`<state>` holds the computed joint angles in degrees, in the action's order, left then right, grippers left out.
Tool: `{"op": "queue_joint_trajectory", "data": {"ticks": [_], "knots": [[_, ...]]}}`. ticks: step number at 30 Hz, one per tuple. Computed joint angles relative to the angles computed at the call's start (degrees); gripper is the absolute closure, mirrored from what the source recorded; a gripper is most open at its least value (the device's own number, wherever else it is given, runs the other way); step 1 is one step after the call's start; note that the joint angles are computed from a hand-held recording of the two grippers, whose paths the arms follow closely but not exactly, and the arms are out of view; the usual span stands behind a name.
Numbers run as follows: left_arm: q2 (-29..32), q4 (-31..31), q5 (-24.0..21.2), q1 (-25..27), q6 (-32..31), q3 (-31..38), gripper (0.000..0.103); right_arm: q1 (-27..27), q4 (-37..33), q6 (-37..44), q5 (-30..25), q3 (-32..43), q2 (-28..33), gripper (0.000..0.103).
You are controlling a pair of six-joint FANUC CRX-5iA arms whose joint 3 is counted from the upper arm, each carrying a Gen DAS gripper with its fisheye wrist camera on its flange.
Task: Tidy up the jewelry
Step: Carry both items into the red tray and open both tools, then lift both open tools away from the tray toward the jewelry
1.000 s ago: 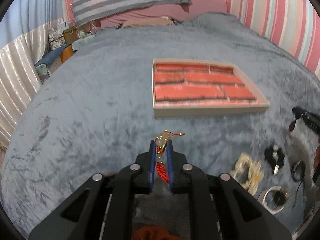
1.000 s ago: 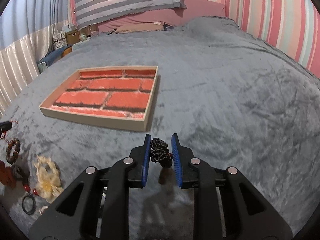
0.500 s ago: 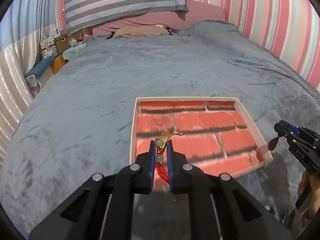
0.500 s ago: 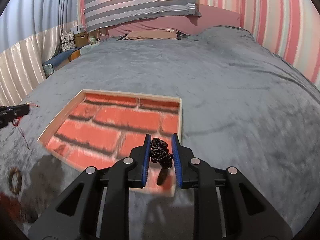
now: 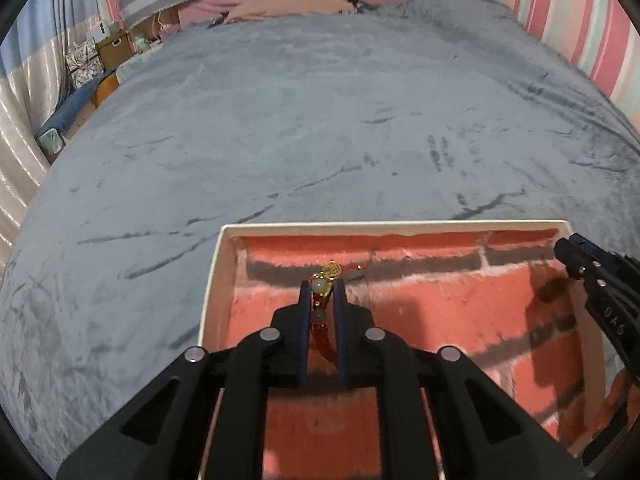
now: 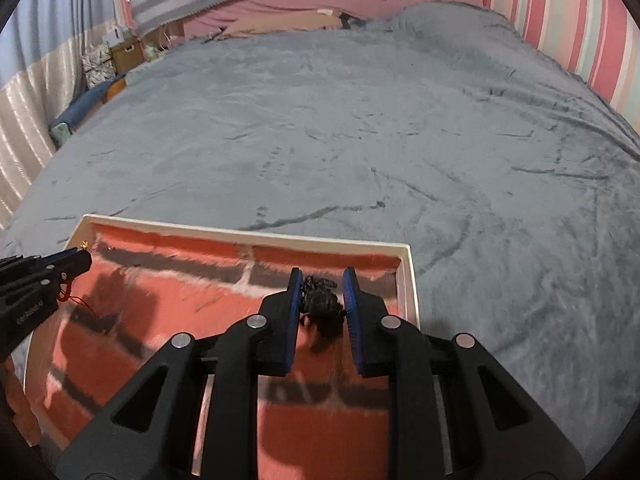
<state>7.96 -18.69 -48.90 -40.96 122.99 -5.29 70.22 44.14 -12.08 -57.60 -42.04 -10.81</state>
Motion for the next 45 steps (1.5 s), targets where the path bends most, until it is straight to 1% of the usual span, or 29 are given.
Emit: {"op": "queue_joint_trajectory", "data": {"ticks": [6,11,14,16,17,18,19,23,25,26,27,28,29,30,31,33,34,35,36,38,39,40,42,44,45], "knots": [[5.48,2.11,-2.03,1.35,-1.88,3.27,0.091,-3.77,-5.86,6.75,2.73,2.93,3.27,0.081],[6.13,0.51,-1.84,1.16,-0.12,3.86,0.089,-4.48,-6.88,7.56,3.32,3.3,4.94,0.081],[5.87,-0.33,-1.24,0.92,0.52,3.34,0.088,-4.74,-6.39,6.21,4.14,2.59,5.16,0.08],[5.88,-1.4,-1.77,0.57,1.24,3.55,0.068,-4.46,-6.12,5.65,3.8,2.36,5.08,0.075],[5.82,-1.67,-1.9,0.43,1.4,3.57,0.048,-4.37,-6.14,5.8,3.72,2.27,4.89,0.063],[5.5,-2.95,-2.29,-0.13,2.52,3.57,0.043,-4.34,-6.08,5.89,3.64,2.32,4.8,0.053],[5.06,-3.79,-2.47,-0.52,3.26,3.43,0.043,-4.05,-5.55,5.47,3.69,1.74,4.11,0.05],[2.54,-2.24,-2.07,-0.6,1.78,2.01,0.043,-2.87,-3.32,2.98,4.43,-0.5,-0.47,0.046],[-0.09,-3.21,-2.42,-1.59,1.97,1.14,0.042,-0.23,-1.75,1.38,0.46,-0.88,-2.98,0.043],[-1.77,-4.18,-2.47,-2.22,2.46,0.5,0.036,1.09,-0.85,0.87,-1.62,-0.87,-3.78,0.036],[-4.27,-5.73,-2.37,-2.97,3.54,-0.53,0.029,4.0,0.93,-0.57,-5.53,-1.31,-5.46,0.027],[-6.71,-7.1,-2.18,-3.57,4.62,-1.64,0.026,6.22,2.03,-1.57,-8.55,-1.45,-6.49,0.022],[-8.94,-8.23,-2.08,-4.16,5.59,-2.5,0.022,8.69,2.96,-2.63,-11.69,-1.65,-7.54,0.015],[-11.88,-9.38,-2.2,-4.81,6.54,-3.49,0.021,12.39,3.89,-4.01,-15.95,-1.8,-8.89,0.011],[-13.87,-9.97,-2.62,-5.25,7.07,-3.91,0.021,14.47,4.08,-4.57,-18.33,-1.64,-9.58,0.009],[-18.47,-10.56,-3.62,-6.03,7.81,-4.65,0.02,21.65,4.07,-7.68,-25.96,-1.23,-11.37,0.004],[-20.48,-11.11,-4.21,-6.62,8.37,-5.0,0.019,23.85,4.1,-8.78,-28.38,-1.04,-11.83,0.004],[-22.54,-12.13,-5.15,-7.54,9.39,-5.18,0.013,27.28,3.91,-10.6,-31.87,-0.77,-12.2,0.004],[-25.05,-14.7,-7.0,-9.84,11.58,-5.25,0.008,31.16,3.42,-12.56,-35.9,-0.25,-12.33,0.004],[-28.37,-20.46,-10.53,-15.04,15.71,-5.19,0.005,37.21,2.15,-15.66,-41.92,0.79,-11.97,0.004],[-30.05,-24.39,-13.51,-19.14,18.47,-5.23,0.004,41.19,0.88,-18.11,-45.46,1.5,-11.5,0.004],[-31.34,-27.21,-16.21,-22.66,20.47,-5.47,0.004,43.68,-0.28,-19.71,-47.4,1.97,-11.22,0.004],[-33.2,-30.42,-20.65,-28.21,23.34,-6.12,0.004,47.85,-2.76,-23.21,-50.56,3.13,-10.04,0.004],[-34.39,-32.36,-24.18,-32.98,26.13,-7.07,0.004,52.4,-5.36,-28.19,-53.96,4.46,-7.67,0.004],[-35.08,-33.66,-26.4,-36.16,28.33,-7.93,0.004,54.91,-6.54,-30.78,-55.43,5.08,-6.42,0.004]]}}
